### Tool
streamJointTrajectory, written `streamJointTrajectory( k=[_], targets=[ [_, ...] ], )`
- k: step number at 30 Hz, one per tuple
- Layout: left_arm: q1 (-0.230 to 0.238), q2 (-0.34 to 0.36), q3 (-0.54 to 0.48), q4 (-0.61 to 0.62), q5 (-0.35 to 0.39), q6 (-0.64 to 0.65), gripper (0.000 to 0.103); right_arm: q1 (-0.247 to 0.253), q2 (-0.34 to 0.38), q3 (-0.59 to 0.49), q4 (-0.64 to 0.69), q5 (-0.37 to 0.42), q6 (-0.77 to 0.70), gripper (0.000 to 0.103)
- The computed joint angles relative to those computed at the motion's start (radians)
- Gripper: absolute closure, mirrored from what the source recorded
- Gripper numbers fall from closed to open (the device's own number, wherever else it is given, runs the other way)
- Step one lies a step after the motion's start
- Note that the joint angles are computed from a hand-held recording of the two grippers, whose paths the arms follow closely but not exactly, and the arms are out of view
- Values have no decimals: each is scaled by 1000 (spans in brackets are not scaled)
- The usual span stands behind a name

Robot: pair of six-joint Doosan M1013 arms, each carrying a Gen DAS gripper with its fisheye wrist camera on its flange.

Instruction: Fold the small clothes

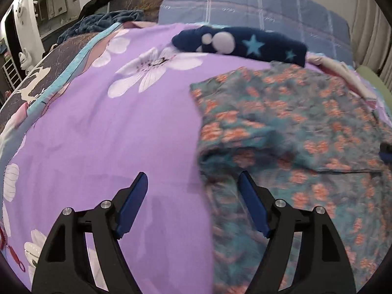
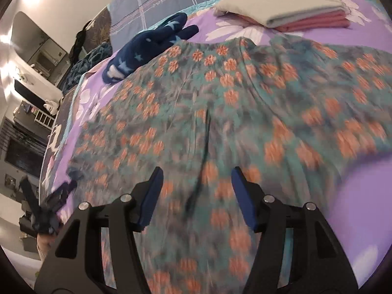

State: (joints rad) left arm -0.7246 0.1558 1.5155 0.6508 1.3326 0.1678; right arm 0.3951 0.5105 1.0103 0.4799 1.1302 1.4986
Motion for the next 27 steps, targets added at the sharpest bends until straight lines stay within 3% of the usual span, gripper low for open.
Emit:
streamJointTrajectory(
  k=[2, 4, 5, 6, 7, 9, 11, 13, 16, 18, 19, 24, 27],
  targets=[
    [12, 1, 7, 6, -12, -11, 26, 15, 38, -57, -40, -6, 10, 35],
    [29, 0, 9, 8, -35, -40, 26, 28, 85, -125, -48, 16, -2, 37],
    [29, 2, 7, 13, -32, -47, 26, 34, 100, -147, -53, 27, -8, 64],
    [31, 9, 2, 27, -18, -50, 26, 48, 120, -186, -87, 60, -15, 99],
    [29, 14, -4, 35, -2, -50, 26, 56, 129, -209, -116, 83, -15, 100],
    [23, 27, -19, 55, 56, -52, 26, 59, 89, -170, -111, 1, -34, 100],
    [9, 38, -30, 78, 123, -45, 26, 62, 29, -110, -125, -130, -79, 100],
    [-2, 38, -24, 95, 153, -34, 24, 61, 13, -104, -165, -169, -70, 100],
    [-18, 36, -16, 114, 163, -48, 24, 65, 59, -164, -284, -113, -23, 93],
    [-29, 46, -29, 133, 197, -36, 24, 77, 104, -196, -430, -55, 47, 73],
    [-34, 48, -32, 140, 204, -30, 25, 76, 116, -203, -449, -26, 75, 73],
    [-44, 24, -15, 125, 135, -8, 25, 41, 64, -103, -251, -68, 10, 59],
    [-36, 17, -2, 107, 108, -27, 25, 18, 55, -91, -120, 2, -43, 57]
  ],
)
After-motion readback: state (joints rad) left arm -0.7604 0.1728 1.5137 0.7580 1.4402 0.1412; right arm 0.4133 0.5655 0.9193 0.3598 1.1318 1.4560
